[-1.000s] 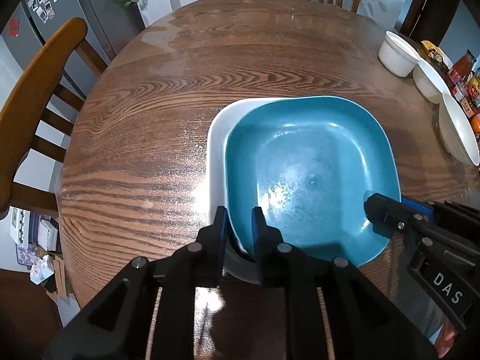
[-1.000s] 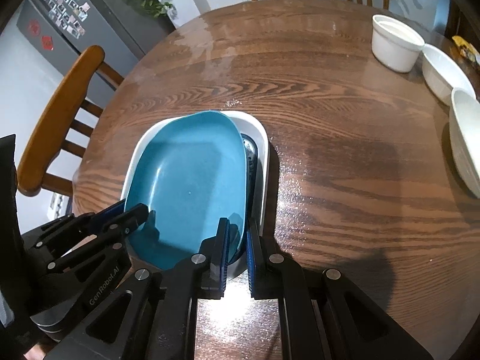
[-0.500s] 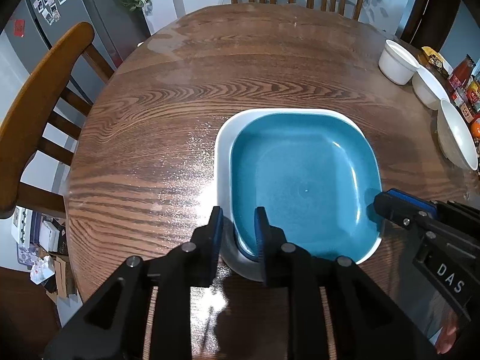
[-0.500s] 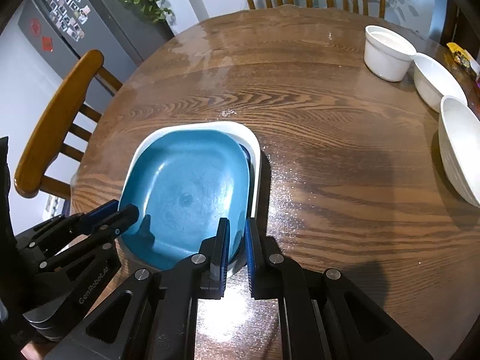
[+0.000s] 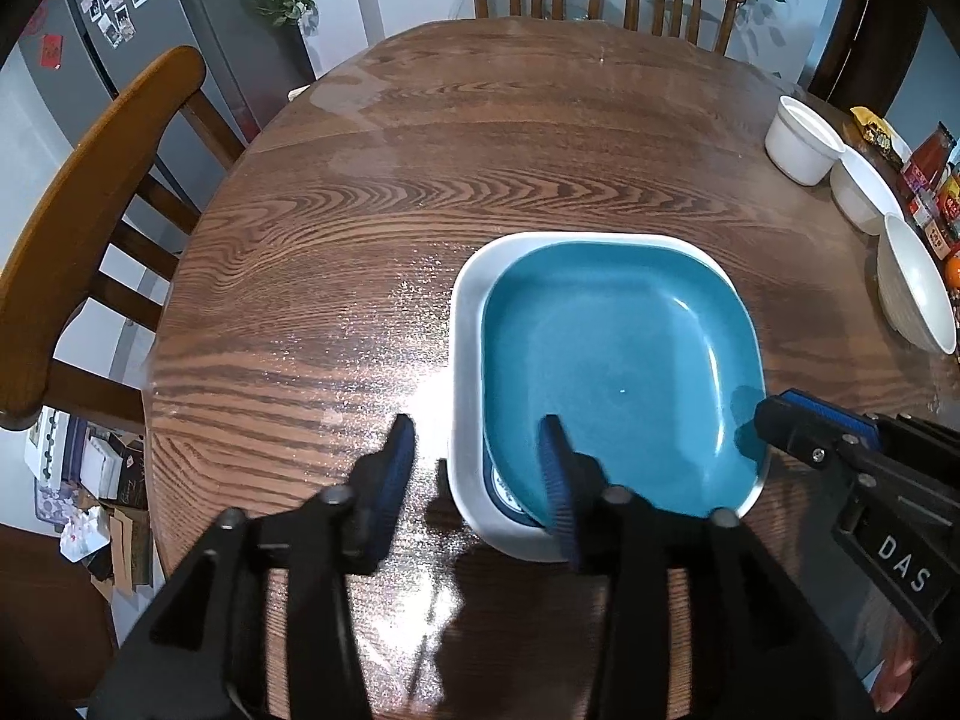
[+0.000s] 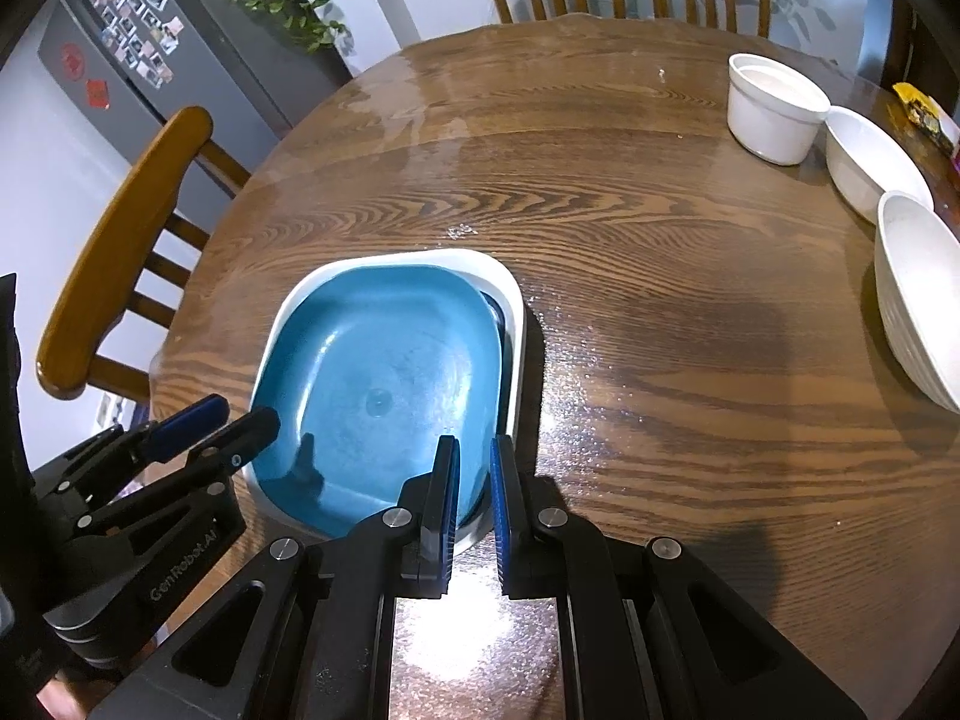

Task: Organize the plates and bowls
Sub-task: 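Open both grippers and release the teal bowl rim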

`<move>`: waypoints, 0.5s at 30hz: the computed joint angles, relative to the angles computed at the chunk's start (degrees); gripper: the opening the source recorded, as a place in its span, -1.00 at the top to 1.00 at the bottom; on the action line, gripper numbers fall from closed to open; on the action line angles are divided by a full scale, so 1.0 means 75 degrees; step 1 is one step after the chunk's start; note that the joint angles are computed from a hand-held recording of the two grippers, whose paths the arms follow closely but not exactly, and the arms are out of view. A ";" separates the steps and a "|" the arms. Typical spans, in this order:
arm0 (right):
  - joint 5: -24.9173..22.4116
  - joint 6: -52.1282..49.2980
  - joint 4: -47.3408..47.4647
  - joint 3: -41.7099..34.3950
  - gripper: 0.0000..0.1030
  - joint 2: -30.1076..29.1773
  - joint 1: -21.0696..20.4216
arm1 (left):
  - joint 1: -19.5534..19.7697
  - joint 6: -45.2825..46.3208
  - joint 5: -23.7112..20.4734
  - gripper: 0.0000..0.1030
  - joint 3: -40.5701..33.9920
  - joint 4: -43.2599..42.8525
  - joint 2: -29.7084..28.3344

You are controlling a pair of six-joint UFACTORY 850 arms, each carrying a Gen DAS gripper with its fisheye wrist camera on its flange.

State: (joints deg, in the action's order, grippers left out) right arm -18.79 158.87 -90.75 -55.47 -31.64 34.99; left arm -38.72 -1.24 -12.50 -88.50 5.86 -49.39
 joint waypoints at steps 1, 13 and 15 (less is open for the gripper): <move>0.0007 -0.0036 0.0032 -0.0002 0.83 0.0004 0.0004 | -0.0007 -0.0151 0.0040 0.00 0.0035 0.0145 0.0026; 0.0034 -0.0415 0.0281 0.0070 -0.06 0.0082 0.0104 | -0.0002 -0.1593 0.0181 -0.46 0.0288 0.1499 0.0238; -0.0094 -0.0583 0.0381 0.0109 -0.11 0.0140 0.0160 | 0.0008 -0.1740 0.0201 -0.48 0.0340 0.1616 0.0288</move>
State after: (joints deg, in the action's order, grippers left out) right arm -19.50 154.50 -87.89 -54.65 -30.59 36.18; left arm -38.66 -14.28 -10.99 -85.94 17.98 -47.24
